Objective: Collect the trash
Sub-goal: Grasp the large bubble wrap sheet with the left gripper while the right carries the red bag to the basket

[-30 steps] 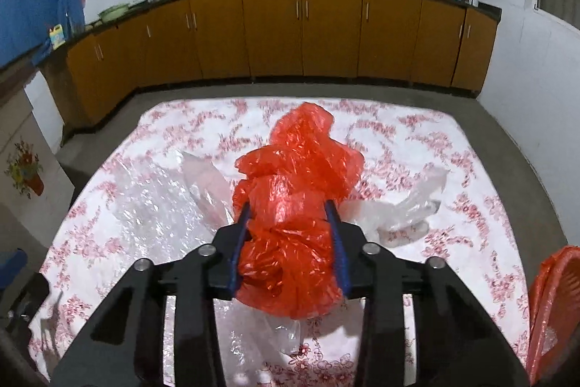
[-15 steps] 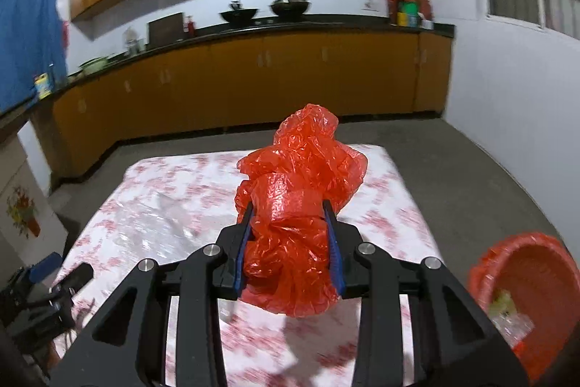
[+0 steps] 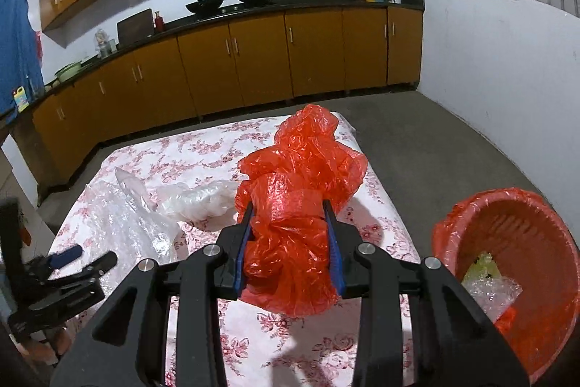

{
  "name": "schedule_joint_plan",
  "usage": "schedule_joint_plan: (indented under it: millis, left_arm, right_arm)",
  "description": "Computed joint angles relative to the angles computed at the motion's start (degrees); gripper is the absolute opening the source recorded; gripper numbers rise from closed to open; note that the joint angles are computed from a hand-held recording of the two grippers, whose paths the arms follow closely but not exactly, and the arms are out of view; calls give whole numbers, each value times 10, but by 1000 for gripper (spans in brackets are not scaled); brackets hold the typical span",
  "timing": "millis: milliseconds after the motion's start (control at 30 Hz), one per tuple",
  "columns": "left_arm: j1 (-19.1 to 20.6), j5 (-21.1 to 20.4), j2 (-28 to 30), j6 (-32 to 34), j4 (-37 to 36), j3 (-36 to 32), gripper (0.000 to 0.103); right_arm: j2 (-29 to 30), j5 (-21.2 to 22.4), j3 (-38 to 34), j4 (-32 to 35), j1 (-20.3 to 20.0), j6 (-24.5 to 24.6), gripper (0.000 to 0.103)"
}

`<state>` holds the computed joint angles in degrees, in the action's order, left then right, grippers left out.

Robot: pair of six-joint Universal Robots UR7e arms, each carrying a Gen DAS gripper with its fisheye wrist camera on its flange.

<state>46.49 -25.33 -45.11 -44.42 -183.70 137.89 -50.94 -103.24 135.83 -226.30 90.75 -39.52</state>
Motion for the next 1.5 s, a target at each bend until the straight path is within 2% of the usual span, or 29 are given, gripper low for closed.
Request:
schedule_joint_plan:
  millis: [67, 133, 167, 200, 267, 367, 467, 667, 867, 1033, 1233, 1500]
  left_arm:
    - [13, -14, -2, -3, 5, -1, 54]
    - [16, -12, -1, -5, 4, 0, 48]
    - [16, -11, -2, -4, 5, 0, 40]
    - [18, -11, -3, -4, 7, -1, 38]
    - [20, -14, -5, 7, -6, 0, 23]
    - [22, -16, -5, 20, -20, 3, 14]
    - [19, -17, -2, 29, -43, 9, 11]
    - [-24, 2, -10, 33, -117, 57, 10]
    - [-82, 30, -35, 23, -125, 84, 10]
    - [-118, 31, -31, 43, -142, 77, 10]
    - [-140, 4, 1, 107, -189, 40, 10]
    - [-150, -64, 71, 205, -255, -40, 10]
  right_arm:
    - [-1, 2, 1, -1, -1, 2, 35]
    - [-2, 2, 3, -2, -2, 3, 35]
    - [-2, 2, 4, -3, -3, 3, 35]
    - [-4, 3, 6, -2, -4, 3, 35]
    - [-7, 4, 9, -4, -6, 4, 35]
    - [-14, 6, 16, -6, -6, 6, 35]
    - [-24, 8, 24, -9, -7, 6, 35]
    - [-46, 14, 41, -21, -8, 6, 35]
    - [-65, 27, 64, -38, -14, 1, 35]
    - [-82, 29, 84, -60, -23, -8, 35]
    - [-115, 35, 105, -83, -48, -25, 35]
    - [-171, 45, 133, -106, -101, -43, 35]
